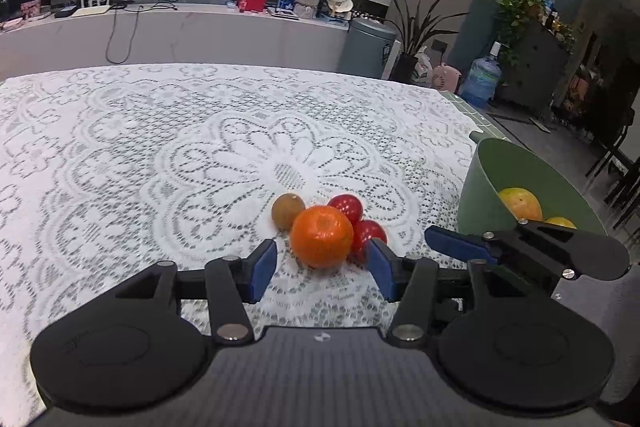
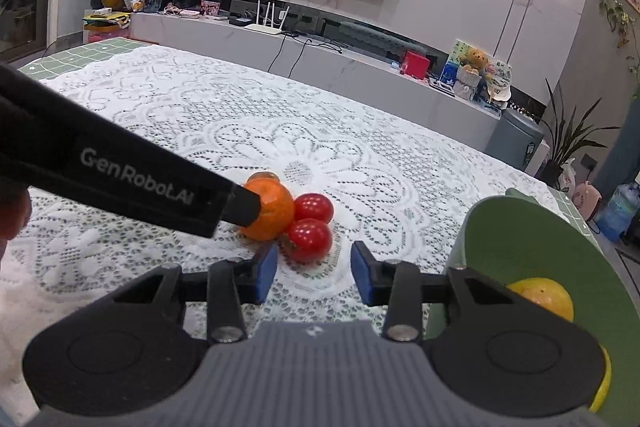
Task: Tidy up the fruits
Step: 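Move the left tool around the last orange while the right tool surrounds a red fruit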
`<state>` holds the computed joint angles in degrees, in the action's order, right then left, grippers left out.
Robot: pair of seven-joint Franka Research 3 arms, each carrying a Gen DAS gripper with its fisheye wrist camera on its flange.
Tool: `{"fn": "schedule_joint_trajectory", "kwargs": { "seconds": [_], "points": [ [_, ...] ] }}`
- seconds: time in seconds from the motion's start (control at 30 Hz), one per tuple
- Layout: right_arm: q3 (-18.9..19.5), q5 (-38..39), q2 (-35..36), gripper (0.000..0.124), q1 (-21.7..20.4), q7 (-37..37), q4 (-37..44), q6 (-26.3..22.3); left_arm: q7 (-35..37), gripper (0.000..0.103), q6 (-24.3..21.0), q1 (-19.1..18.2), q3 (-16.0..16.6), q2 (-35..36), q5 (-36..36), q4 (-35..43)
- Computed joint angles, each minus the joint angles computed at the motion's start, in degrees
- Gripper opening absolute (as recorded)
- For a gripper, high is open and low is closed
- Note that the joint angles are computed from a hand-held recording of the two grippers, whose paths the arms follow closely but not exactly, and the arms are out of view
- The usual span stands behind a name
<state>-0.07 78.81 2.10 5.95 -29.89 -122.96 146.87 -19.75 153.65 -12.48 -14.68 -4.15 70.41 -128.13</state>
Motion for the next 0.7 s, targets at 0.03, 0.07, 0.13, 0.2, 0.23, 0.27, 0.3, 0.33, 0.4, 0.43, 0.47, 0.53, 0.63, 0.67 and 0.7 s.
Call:
{"fn": "schedule_joint_trajectory", "kwargs": {
  "seconds": [0.03,0.07,0.13,0.2,0.23,0.27,0.3,0.33,0.4,0.43,0.47,0.53,0.63,0.67,0.7],
  "points": [
    [0.1,0.1,0.4,0.035,0.1,-0.3,0.3,0.1,0.3,0.064,0.1,0.1,0.1,0.5,0.2,0.4],
    [0.2,0.2,0.5,0.034,0.1,-0.6,0.3,0.2,0.8,0.064,0.3,0.1,0.2,1.0,0.0,0.8],
    [0.4,0.4,1.1,0.033,0.2,-1.1,0.7,0.6,1.2,0.064,0.8,0.2,0.6,2.1,0.3,1.5],
    [0.6,0.5,1.7,0.032,0.2,-1.6,1.0,1.1,1.4,0.064,1.5,0.2,1.1,3.0,0.2,2.1],
    [0.7,0.5,1.8,0.031,0.2,-1.6,1.0,1.2,1.3,0.064,1.9,0.2,1.3,3.4,0.5,2.3],
    [0.7,0.3,2.0,0.031,0.2,-1.4,1.2,1.1,1.3,0.064,2.1,0.2,1.4,3.7,0.6,2.5],
    [0.8,0.0,2.2,0.031,0.1,-1.1,1.3,1.0,1.3,0.064,2.2,0.1,1.6,4.0,0.5,2.7],
    [0.8,-0.5,2.5,0.031,0.1,-0.5,1.6,0.9,1.1,0.064,2.1,0.0,1.7,4.2,0.6,2.9],
    [1.0,-1.2,3.0,0.031,0.0,0.4,2.0,0.7,0.2,0.064,2.5,0.0,2.1,4.6,1.1,3.1],
    [1.1,-1.2,3.0,0.031,0.0,0.4,1.8,0.8,-0.4,0.064,3.1,0.1,2.3,4.7,1.4,3.1],
    [1.2,-1.2,3.1,0.031,0.0,0.4,1.9,0.9,-0.9,0.064,3.7,0.2,2.5,4.8,1.7,3.1],
    [1.3,-1.2,3.4,0.031,-0.1,0.4,2.1,0.7,-1.1,0.064,4.8,0.3,2.8,5.2,1.7,3.2],
    [1.5,-1.5,3.9,0.031,-0.2,0.7,2.5,0.3,-2.1,0.063,4.7,0.1,2.9,5.6,2.8,3.5],
    [1.5,-1.7,4.2,0.031,-0.2,0.9,2.8,0.1,-2.6,0.062,4.8,0.1,3.0,5.6,3.3,3.6],
    [1.6,-1.9,4.2,0.031,-0.3,1.1,2.8,-0.2,-3.1,0.060,5.1,0.1,3.1,5.7,3.8,3.6]
  ]
}}
